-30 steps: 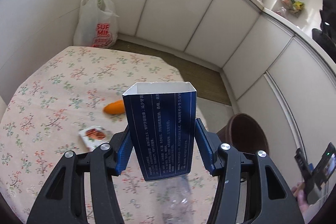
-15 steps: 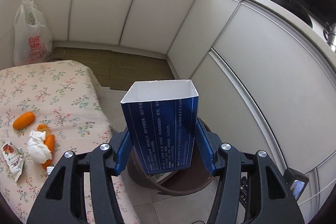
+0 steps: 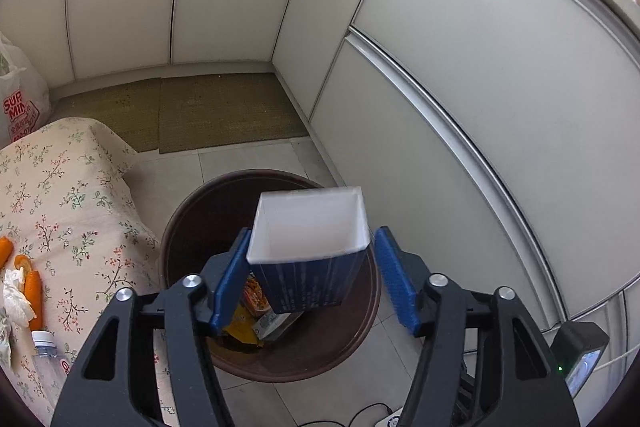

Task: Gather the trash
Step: 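Carry the blue box over the brown bin and open the left gripper, then lower the left gripper onto the white snack wrapper and close it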

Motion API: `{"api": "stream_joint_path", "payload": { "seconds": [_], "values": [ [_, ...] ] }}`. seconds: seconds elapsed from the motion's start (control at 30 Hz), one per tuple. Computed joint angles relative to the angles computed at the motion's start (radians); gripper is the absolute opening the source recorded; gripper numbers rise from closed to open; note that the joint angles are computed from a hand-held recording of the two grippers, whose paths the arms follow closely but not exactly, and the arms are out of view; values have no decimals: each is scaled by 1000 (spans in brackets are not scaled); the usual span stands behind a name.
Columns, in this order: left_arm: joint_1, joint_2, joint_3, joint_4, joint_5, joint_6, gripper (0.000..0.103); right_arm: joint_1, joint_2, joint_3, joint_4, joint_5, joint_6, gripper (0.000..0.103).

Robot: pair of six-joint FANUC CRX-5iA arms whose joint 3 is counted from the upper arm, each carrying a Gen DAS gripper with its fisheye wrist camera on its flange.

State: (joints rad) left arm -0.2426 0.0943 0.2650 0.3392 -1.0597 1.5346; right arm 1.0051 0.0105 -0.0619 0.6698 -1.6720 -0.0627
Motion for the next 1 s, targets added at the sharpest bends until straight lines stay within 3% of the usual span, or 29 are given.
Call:
{"api": "stream_joint_path", "payload": {
  "seconds": [0.1,0.43,0.67,1.0],
  "values": [
    [2,5,6,-7,-19,7,76,8,-1,0,6,0,8,96],
    [81,-32,-17,-71,-107,40,77,20,30,44,12,14,16,96],
    [240,-84,-77,-106,-169,49,79,53,100,140,43,74,58,96],
    [554,-193,-244,-131,-160,20,79,107,280,359,72,137,251,96]
  ]
}}
